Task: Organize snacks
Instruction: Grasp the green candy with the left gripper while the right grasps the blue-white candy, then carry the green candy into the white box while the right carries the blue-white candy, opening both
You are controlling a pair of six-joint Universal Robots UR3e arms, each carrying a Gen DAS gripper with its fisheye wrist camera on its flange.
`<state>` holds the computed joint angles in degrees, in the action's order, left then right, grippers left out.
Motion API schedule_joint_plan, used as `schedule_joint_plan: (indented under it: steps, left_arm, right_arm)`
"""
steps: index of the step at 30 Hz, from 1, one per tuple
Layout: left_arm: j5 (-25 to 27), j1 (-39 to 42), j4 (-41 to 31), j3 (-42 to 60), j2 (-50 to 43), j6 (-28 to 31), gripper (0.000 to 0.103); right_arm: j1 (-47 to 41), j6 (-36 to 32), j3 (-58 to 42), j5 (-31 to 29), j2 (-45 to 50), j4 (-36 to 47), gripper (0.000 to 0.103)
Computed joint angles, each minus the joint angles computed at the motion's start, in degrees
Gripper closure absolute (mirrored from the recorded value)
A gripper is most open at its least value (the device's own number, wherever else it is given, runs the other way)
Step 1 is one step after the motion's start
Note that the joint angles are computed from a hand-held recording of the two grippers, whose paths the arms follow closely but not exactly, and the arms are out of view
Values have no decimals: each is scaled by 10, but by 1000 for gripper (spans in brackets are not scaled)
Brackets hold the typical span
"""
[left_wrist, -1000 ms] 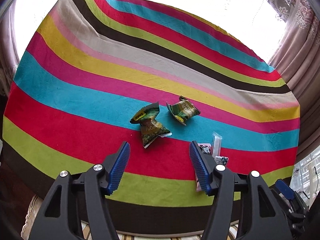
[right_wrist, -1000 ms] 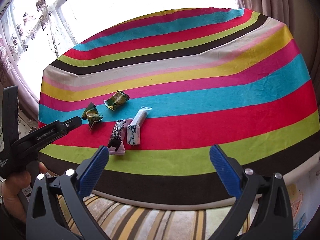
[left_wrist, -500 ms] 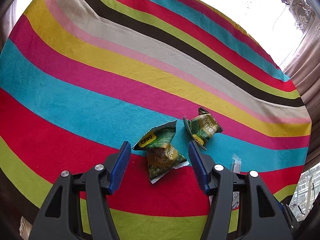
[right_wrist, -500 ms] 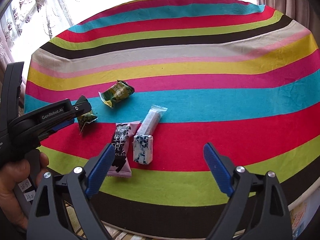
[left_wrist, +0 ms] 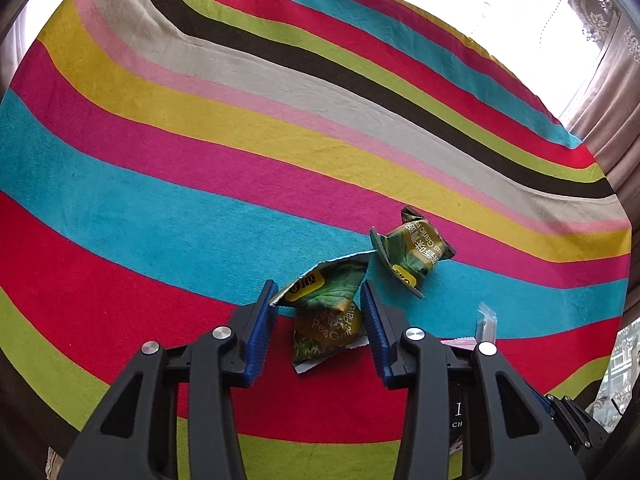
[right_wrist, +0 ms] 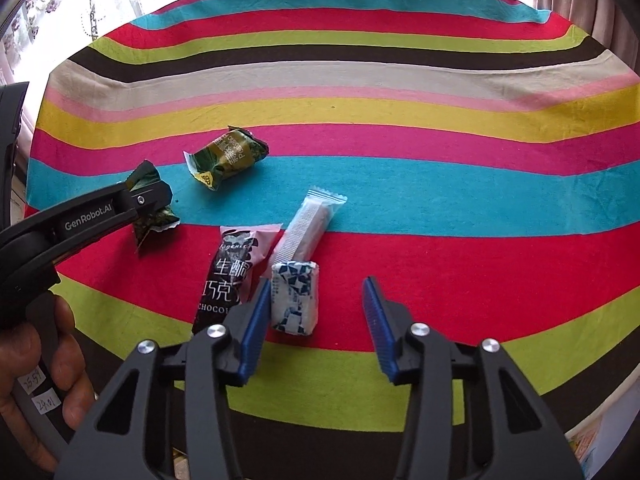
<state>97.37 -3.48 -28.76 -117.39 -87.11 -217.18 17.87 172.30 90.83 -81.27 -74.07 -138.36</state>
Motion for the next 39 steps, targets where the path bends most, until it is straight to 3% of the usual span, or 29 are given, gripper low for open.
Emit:
schedule_joint_plan:
  steps: [1,4,10,20,39]
  left_arm:
    - [0,-1,-1,-2,2,1,75]
    - [3,-4,-2,-5,5,-4,75]
    - [12,-15,-12,-19,29,-22,76]
    - [76,-97,-65,11,60,-64,76]
    - [162,-288,-137,130,3,-143,76]
  right_arm:
    - [-2,0,2,4,-1,-1,75]
    - [-5,0,7,11,-4,-2,82]
    - [-4,-3,30,12,-23,-14,83]
    - [-13,-7,76,10,-78,-19,83]
    - [-142,-75,218,77,-300,53,83]
